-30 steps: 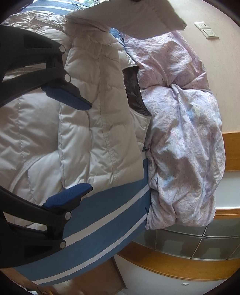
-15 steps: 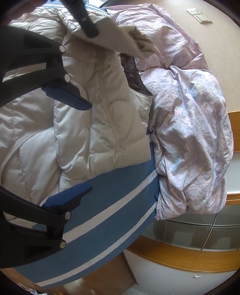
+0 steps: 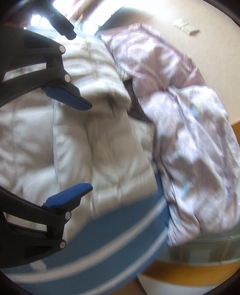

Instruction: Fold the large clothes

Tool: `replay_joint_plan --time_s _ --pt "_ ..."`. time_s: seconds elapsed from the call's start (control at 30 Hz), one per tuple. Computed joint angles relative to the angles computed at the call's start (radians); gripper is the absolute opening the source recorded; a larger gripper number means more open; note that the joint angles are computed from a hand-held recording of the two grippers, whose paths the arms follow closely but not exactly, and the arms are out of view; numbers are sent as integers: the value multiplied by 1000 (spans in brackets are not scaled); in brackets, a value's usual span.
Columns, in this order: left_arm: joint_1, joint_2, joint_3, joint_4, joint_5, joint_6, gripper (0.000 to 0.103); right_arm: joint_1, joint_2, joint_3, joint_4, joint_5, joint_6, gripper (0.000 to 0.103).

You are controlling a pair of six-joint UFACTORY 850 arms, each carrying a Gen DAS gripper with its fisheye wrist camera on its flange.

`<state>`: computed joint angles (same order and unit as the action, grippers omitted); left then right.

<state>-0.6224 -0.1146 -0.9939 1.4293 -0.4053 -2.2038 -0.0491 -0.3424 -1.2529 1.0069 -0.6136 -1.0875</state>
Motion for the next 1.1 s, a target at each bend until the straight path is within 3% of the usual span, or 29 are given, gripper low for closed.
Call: replay_joint_plan --time_s 0.03,0.13,0.27,0.6,0.63,0.67,0.7,0.73,0.77,0.87,0.97,1.1 --pt "-3 11 7 -27 -52 42 86 8 -22 -29 -12 -64 36 81" --pt "-6 50 42 -68 -193 102 86 44 -63 -85 -66 -120 136 81" --pt "12 77 75 -99 -273 127 86 82 -102 -122 -123 -141 231 77" --pt "86 101 130 -139 -203 118 86 96 -153 -160 -113 -219 274 71" --pt "92 102 134 -139 -198 111 86 100 -154 -161 -116 -216 276 68" --pt "98 103 137 -142 -195 108 85 102 -157 -163 -116 -217 276 60" --pt "103 101 138 -143 -195 107 85 102 -158 -164 -116 -221 273 51" --pt "108 99 138 -148 -197 110 85 104 -161 -166 -110 -235 263 34" --pt "112 97 138 -152 -199 113 85 106 -157 -163 -112 -237 256 27" --pt "121 88 134 -164 -213 127 85 115 -116 -119 -108 -164 215 18" --pt "133 79 134 -179 -221 141 85 128 -96 -89 -174 -79 277 16" --pt "145 70 135 -197 -224 162 85 164 -93 -78 -358 12 408 28"
